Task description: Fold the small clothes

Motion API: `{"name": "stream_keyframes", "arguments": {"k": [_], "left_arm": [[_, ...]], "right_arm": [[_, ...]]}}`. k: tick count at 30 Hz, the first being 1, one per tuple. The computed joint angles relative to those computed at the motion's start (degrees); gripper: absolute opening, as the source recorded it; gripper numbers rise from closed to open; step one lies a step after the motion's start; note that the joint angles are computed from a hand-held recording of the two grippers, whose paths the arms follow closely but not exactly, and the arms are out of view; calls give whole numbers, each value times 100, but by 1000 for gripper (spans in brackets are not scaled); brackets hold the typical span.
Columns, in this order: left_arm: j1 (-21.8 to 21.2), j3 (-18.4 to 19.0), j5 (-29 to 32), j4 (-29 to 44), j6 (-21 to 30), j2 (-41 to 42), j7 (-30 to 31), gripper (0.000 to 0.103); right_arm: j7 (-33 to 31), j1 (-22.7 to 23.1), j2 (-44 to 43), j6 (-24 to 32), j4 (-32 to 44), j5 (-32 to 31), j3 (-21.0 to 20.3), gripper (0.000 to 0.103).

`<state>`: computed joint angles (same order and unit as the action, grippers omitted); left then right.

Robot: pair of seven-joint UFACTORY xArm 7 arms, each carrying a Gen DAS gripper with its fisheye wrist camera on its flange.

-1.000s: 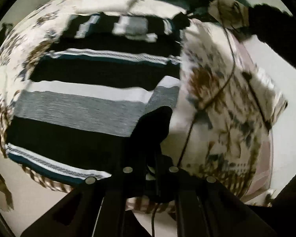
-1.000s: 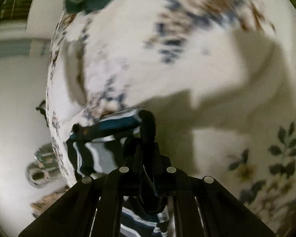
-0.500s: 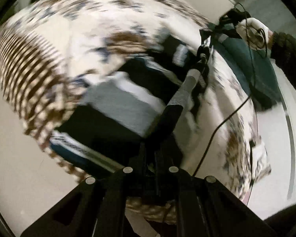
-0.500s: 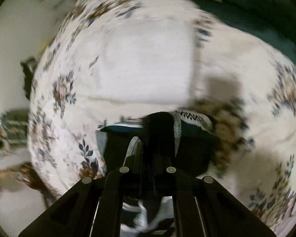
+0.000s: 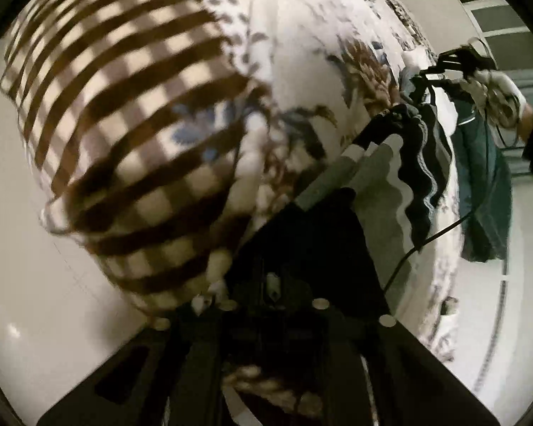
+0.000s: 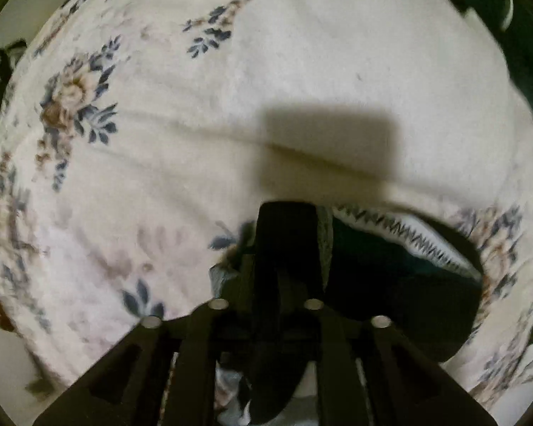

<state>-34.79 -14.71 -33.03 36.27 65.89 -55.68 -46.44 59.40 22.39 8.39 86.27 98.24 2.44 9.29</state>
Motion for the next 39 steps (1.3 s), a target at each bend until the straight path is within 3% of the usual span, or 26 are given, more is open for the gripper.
{"name": "stream_keyframes", "arguments": {"k": [1, 3, 8, 12, 14, 15, 17, 19, 21, 24, 27, 30, 32, 34, 36, 39], "left_arm": [[-31, 98, 17, 15, 164, -54, 10, 33], [-7, 272, 133, 115, 658, -211, -16, 50], [332, 503, 197, 326, 1178, -355, 189, 51], [490, 234, 299, 625, 1009, 270, 611, 51], [474, 12, 584, 845, 1156, 695, 816, 51], [455, -113, 815, 991, 1399, 952, 897, 51], [429, -224, 1119, 1025, 1771, 1083, 988, 54], [412, -116, 1123, 845, 1931, 803, 1029, 54], [437, -67, 1275, 877, 2304, 639, 1096, 54], [522, -114, 1625, 1129, 3079, 575, 1241, 52], [727, -103, 1591, 1466, 3320, 427, 1215, 52], [937, -207, 1415, 2092, 3071, 648, 1173, 52], [1019, -292, 1147, 2513, 2456, 984, 1177, 52], [1019, -391, 1033, 2833, 1902, 1403, 1242, 60], [945, -515, 877, 3146, 1106, 1999, 1358, 78], [794, -714, 855, 3680, 31, 3171, 1473, 79]], "right_arm": [[-11, -41, -247, -231, -278, 221, 0, 46], [15, -65, -830, -537, -826, 574, 47, 63], [210, 218, -2754, -951, -2537, 1652, 402, 63], [1586, 834, -4436, -1383, -4289, 2911, 1084, 63], [2559, 1262, -5054, -2014, -5071, 3722, 1628, 63], [3049, 1544, -5238, -2608, -5444, 4295, 2049, 63], [3544, 1933, -5070, -3428, -5661, 4934, 2703, 63], [3916, 2086, -4521, -4082, -5450, 5137, 3421, 63], [4290, 2001, -4068, -4362, -5085, 4797, 3942, 63], [4659, 2009, -3578, -4813, -4806, 4505, 4374, 63], [4833, 2275, -3490, -5144, -4856, 4459, 4325, 63], [5281, 2469, -4008, -5020, -4929, 4085, 4058, 63], [5598, 2598, -4482, -4741, -4984, 3750, 3793, 63], [5965, 2699, -5062, -4358, -5054, 3349, 3515, 63], [6176, 2835, -5590, -3843, -5154, 2911, 3134, 69], [6204, 2983, -6283, -3087, -5356, 2471, 2615, 75]]}}
